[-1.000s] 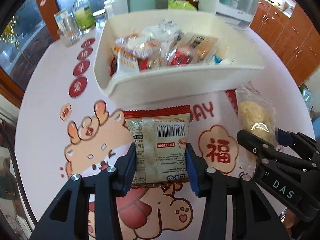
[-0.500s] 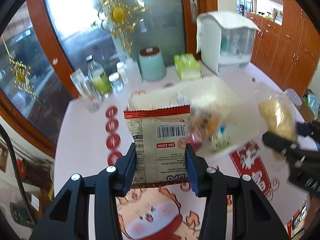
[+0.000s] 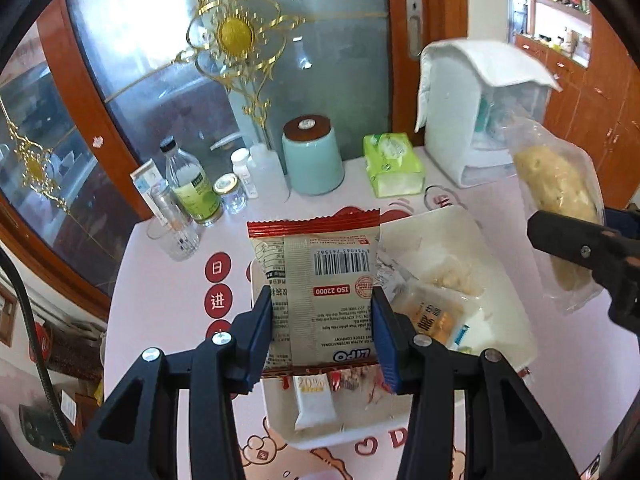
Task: Organize snacks
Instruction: 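Release the biscuit packet into the tray with left tool while right tool releases the crisp bag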
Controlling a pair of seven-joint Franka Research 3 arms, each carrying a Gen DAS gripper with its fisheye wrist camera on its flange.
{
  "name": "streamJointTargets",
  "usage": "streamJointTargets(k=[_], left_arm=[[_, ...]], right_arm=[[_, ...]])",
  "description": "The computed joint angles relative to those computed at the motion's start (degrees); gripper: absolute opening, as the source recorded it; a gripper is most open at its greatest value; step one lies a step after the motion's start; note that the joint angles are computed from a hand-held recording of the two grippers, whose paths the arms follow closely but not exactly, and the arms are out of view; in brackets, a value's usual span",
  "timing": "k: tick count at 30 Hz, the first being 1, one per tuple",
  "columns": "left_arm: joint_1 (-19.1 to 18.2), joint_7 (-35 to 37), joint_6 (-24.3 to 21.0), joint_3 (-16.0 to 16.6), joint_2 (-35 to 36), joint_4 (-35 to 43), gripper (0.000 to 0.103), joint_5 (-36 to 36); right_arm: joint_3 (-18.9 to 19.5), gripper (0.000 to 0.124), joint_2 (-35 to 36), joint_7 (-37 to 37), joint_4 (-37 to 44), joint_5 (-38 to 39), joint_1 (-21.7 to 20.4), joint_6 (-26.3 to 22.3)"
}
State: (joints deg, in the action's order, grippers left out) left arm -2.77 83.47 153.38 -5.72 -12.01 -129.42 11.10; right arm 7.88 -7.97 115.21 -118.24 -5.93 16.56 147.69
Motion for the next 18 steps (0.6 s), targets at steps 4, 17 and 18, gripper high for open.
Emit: streamJointTargets(k=[4, 17, 18], left_arm=[[0.4, -2.5, -1.7, -0.8, 4.6, 2.5, 0.055, 1.2], [0.6, -4.8, -2.9, -1.2, 7.3, 1.6, 0.089, 3.2], [0.5, -4.9, -2.8, -1.2, 7.1, 1.4, 0.089, 3.1]], right_arm=[[-1.0, 0.057, 5.1, -2.8, 2.9, 2.0, 0.3, -0.5], [-2.4, 0.057, 7.3, -10.7, 2.8, 9.0, 1.9, -2.8], [-2.4, 0.057, 7.1, -10.8, 2.5, 8.9, 2.0, -2.8]])
